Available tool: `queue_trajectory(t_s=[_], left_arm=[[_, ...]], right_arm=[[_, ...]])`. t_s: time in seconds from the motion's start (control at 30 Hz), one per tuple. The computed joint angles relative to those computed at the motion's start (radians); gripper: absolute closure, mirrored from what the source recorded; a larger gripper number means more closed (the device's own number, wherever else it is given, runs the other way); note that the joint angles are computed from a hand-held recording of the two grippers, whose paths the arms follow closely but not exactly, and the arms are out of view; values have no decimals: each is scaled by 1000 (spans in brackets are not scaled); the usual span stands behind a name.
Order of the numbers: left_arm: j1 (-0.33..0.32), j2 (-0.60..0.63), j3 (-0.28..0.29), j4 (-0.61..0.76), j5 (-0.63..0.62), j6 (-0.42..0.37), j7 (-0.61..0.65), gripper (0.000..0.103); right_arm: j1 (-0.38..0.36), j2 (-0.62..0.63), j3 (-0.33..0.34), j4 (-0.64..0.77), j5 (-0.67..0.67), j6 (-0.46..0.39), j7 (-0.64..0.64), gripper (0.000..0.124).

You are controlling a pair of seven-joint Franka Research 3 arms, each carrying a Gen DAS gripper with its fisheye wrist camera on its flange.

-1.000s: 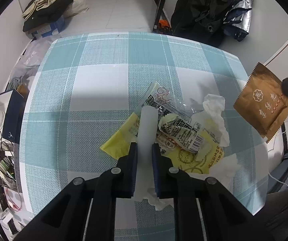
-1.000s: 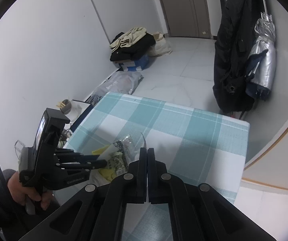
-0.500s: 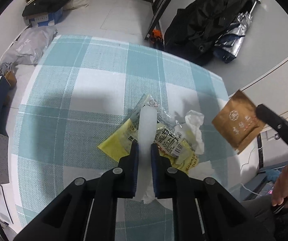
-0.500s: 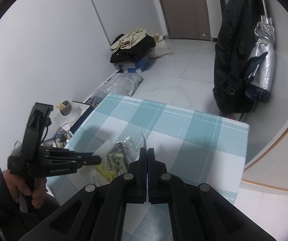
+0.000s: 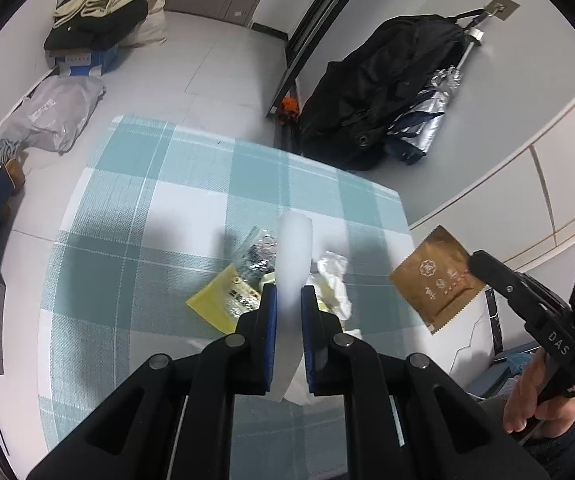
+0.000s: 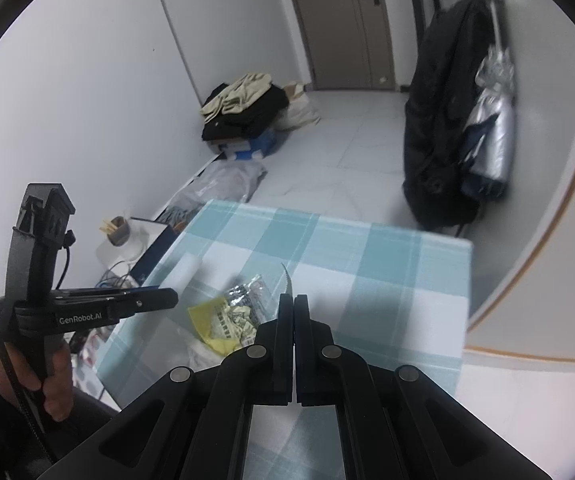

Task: Collect trash
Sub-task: 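Carry the foam stick and brown packet with both grippers over the bin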

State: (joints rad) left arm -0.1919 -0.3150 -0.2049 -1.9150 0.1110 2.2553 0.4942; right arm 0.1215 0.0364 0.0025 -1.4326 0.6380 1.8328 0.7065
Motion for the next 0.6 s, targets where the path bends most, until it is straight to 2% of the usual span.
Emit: queue_trajectory(t_s=[0.27, 0.47, 0.6], left_arm=[[-11, 23, -35, 107, 59, -31, -10, 95], [-38, 96, -72, 258, 123, -77, 3, 95], [-67, 156, -89, 349, 151, -78, 15, 95]], right_arm=[[-27, -108, -39, -52, 45, -2, 20, 124], [-49, -166, -86, -56, 104, -3, 12, 124], [-68, -185, -116, -44, 125, -4, -4, 124]])
